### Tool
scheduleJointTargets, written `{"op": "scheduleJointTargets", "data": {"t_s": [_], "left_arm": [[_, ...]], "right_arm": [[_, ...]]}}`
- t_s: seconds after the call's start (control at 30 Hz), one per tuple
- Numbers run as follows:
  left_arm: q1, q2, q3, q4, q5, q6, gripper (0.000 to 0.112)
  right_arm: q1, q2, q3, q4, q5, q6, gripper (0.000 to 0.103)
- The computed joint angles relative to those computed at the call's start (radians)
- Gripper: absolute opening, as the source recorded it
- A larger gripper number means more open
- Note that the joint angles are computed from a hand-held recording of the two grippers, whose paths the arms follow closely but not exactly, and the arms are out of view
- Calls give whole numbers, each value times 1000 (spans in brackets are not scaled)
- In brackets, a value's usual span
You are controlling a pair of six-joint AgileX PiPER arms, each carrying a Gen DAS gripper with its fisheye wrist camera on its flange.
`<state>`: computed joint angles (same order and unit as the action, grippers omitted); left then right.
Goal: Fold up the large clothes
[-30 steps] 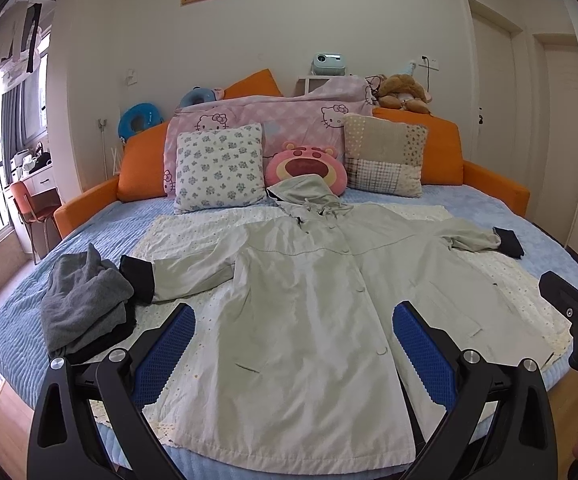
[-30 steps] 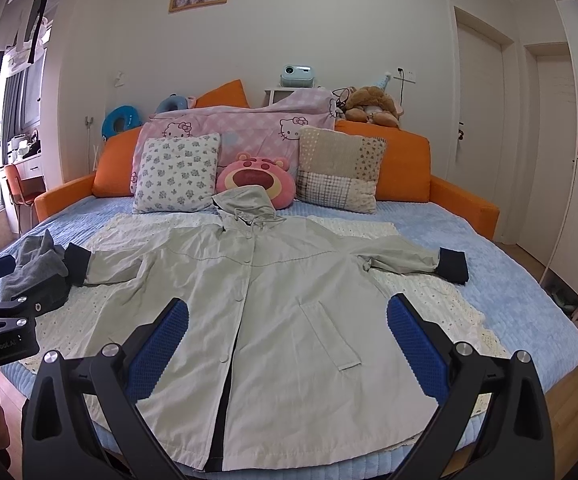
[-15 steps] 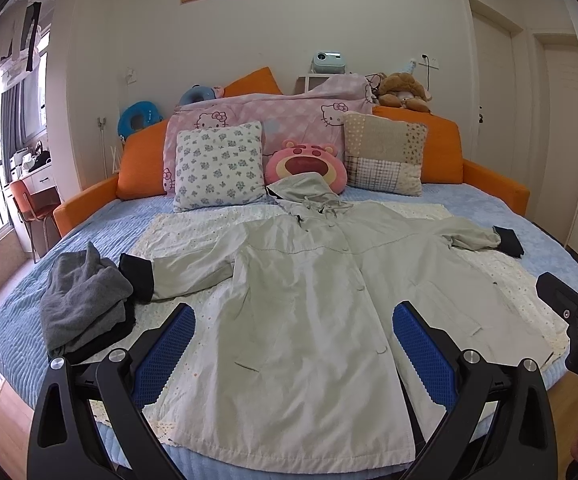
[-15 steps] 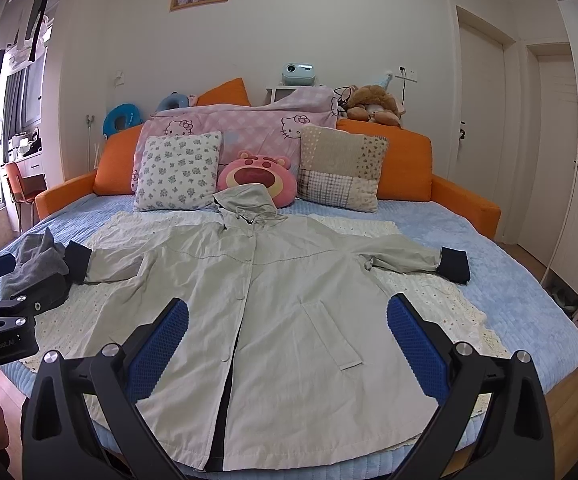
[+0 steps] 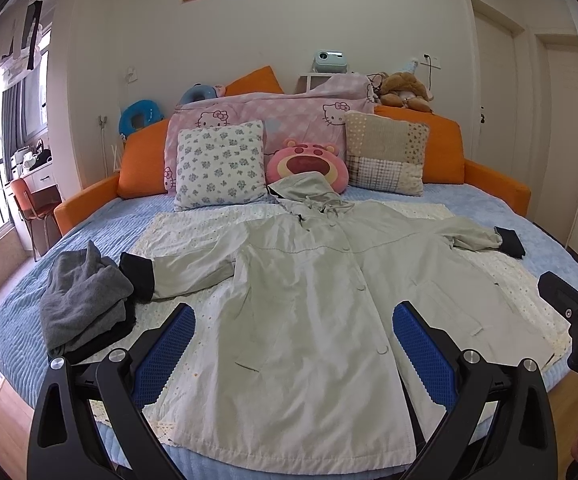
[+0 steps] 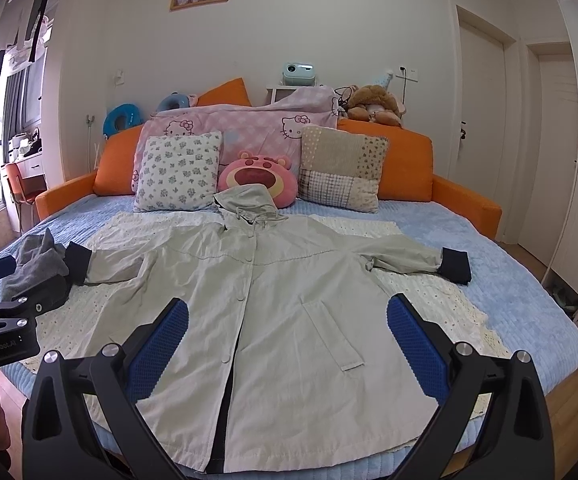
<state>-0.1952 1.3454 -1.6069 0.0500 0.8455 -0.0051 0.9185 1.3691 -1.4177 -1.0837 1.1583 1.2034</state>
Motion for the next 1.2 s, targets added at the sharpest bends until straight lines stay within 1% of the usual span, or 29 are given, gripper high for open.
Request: {"op": "scheduleJointTargets", "data": {"t_s": [0.23, 0.43, 0.67, 1.2], "left_arm": [[2, 2, -4, -1, 1, 2, 100], [4, 2, -3, -2, 0, 2, 100], [6, 4, -8, -4, 2, 5, 100], [8, 2, -3, -7, -1, 4, 100]], "right_arm": [[-1, 1, 0, -2, -3, 3, 98], [21, -2, 8, -44, 2, 44, 98], [36, 4, -17, -57, 21, 37, 98], [46, 1, -26, -57, 33, 33, 98]]}}
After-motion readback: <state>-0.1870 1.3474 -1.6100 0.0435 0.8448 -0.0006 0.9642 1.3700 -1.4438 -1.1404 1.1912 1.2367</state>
